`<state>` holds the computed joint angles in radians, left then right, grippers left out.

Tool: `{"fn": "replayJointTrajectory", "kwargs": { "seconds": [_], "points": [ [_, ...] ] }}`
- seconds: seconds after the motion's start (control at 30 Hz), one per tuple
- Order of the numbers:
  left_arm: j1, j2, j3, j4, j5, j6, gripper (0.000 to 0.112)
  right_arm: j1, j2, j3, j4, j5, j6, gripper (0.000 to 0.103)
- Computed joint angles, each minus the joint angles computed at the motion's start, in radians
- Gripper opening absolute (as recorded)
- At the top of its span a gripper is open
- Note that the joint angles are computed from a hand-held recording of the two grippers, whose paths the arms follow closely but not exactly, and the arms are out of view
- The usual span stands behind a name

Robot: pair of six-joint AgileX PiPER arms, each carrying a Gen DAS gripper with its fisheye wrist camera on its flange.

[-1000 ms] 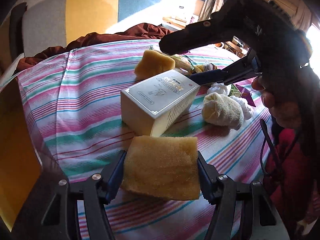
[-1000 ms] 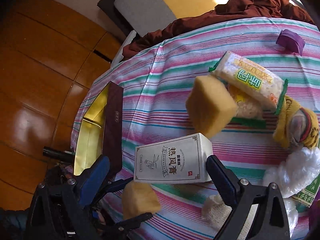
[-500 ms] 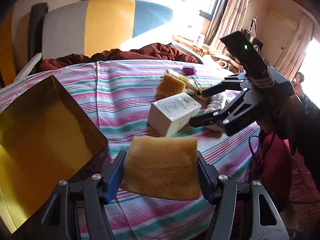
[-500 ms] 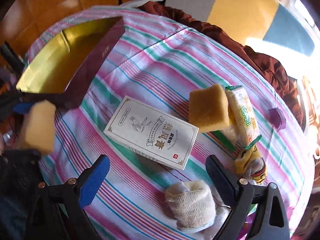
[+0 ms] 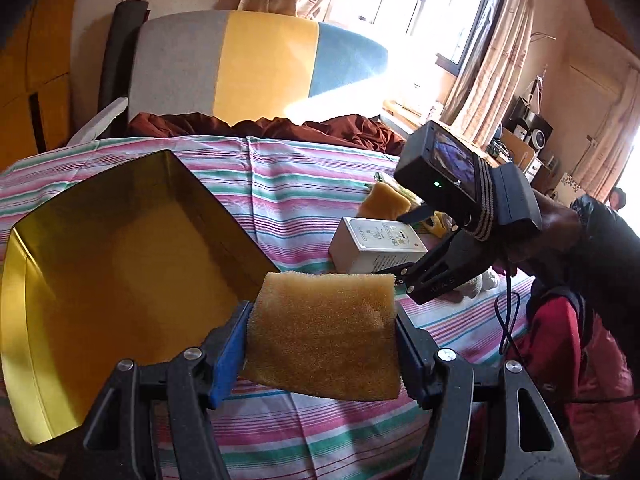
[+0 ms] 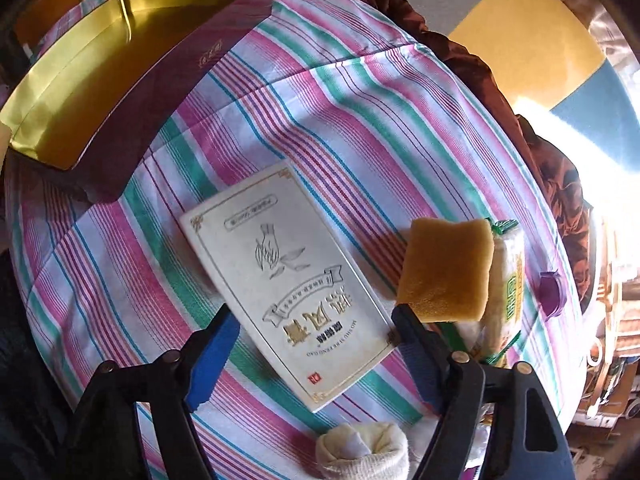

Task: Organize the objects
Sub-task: 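Place the sponge in the gold tin with the left tool while the right tool grasps the white box, then lower the white box into the gold tin with the right tool and release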

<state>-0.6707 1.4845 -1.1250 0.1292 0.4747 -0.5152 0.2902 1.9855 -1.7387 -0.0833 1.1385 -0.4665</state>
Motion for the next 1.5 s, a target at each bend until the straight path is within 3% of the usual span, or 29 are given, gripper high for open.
{"fn": "replayJointTrajectory", "kwargs": {
  "seconds": [0.17,0.4,0.53,0.7,0.9,1.23,1.5],
  "points": [
    [0.048,-0.056,0.041,0.105,0.034,-0.122,0.067,-0.049,-0.032,0.045,0.116,-0.056,0.042,0.063],
    [0.169,-0.118,0.087,0.260,0.152,-0.316,0.067,-0.099,-0.051,0.137,0.264,-0.158,0.093,0.056],
    [0.220,-0.101,0.105,0.340,0.227,-0.379,0.067,-0.115,-0.063,0.154,0.307,-0.184,0.068,0.055],
    [0.282,-0.074,0.141,0.360,0.250,-0.403,0.072,-0.125,-0.067,0.152,0.356,-0.188,0.076,0.055],
    [0.274,-0.098,0.187,0.455,0.287,-0.502,0.085,-0.102,-0.108,0.220,0.352,-0.230,0.092,0.055],
    [0.196,-0.136,0.193,0.560,0.337,-0.646,0.085,-0.075,-0.125,0.260,0.298,-0.299,0.120,0.052],
    [0.157,-0.167,0.184,0.585,0.356,-0.682,0.085,-0.067,-0.165,0.238,0.277,-0.306,0.277,0.052]
  ]
}}
